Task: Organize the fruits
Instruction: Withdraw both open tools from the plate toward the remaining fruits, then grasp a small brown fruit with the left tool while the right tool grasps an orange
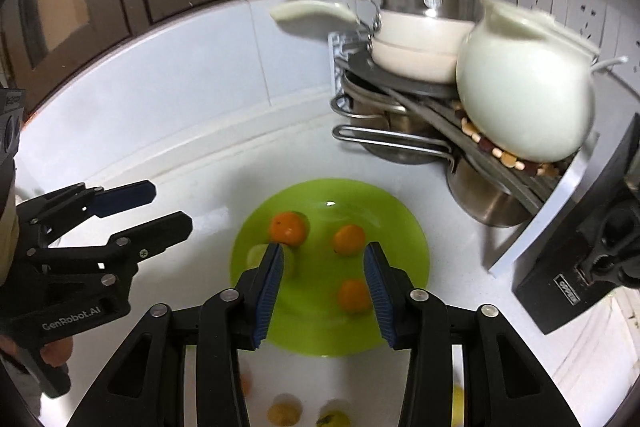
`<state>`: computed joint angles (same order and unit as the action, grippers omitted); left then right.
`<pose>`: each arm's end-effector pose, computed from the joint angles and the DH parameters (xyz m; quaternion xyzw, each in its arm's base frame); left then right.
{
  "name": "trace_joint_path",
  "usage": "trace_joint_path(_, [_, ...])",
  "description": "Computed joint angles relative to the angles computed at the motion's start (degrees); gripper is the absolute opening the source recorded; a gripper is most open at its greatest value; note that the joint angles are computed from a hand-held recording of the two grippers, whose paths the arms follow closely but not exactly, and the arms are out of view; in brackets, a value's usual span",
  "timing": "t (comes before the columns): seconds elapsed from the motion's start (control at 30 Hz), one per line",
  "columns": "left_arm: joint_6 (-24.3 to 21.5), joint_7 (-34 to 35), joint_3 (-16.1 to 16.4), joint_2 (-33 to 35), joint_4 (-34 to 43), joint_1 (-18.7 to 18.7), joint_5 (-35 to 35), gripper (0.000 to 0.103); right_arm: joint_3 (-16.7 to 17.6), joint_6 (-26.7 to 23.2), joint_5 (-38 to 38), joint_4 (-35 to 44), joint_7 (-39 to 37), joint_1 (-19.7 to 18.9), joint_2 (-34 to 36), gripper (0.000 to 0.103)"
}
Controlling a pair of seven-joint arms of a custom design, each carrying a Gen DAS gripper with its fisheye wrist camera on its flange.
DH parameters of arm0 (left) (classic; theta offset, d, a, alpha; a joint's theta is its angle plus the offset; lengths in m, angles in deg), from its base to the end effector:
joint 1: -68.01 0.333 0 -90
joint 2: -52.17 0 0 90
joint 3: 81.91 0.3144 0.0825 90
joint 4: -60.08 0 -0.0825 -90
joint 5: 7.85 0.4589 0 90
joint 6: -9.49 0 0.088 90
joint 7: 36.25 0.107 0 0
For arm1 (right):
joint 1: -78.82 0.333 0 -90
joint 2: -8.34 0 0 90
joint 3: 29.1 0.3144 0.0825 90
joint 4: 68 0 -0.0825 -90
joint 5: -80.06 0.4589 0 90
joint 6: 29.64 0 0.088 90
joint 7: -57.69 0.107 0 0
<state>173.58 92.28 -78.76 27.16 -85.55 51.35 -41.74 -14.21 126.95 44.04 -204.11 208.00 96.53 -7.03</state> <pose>0.5049 -0.0892 0.4638 -0.5085 0.7633 -0.3480 0.1943 0.4618 0.3253 0.4462 -0.6697 0.6466 -0.2280 0.2855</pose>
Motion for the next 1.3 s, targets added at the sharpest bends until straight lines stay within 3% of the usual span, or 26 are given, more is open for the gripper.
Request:
trace_joint_path(0.3, [3.20, 0.58, 2.61, -10.60, -8.73, -0.78, 2.04, 0.063, 5.44, -1.64, -9.04, -2.34, 10.51, -0.79, -4.89, 0.058])
trace_joint_path(0.63, [0.53, 1.71, 6.84, -18.42, -13.95, -1.04, 6.42, 0.069, 8.35, -4.91, -14.21, -3.30, 16.80, 0.99, -6.94, 0.062])
trace_joint_path(0.9, [-0.90, 6.00, 9.67, -21.61, -17.30, -1.58, 6.60, 0.071, 7.82, -6.31, -13.83, -4.11, 18.38, 4.03, -6.14, 0.062])
trace_joint_path(1.3, [-3.29, 15.13, 12.59, -22.30, -21.15, -1.85, 3.86, 0.071, 6.27, -7.78, -9.29, -4.72, 14.94, 8.07, -2.50, 0.062])
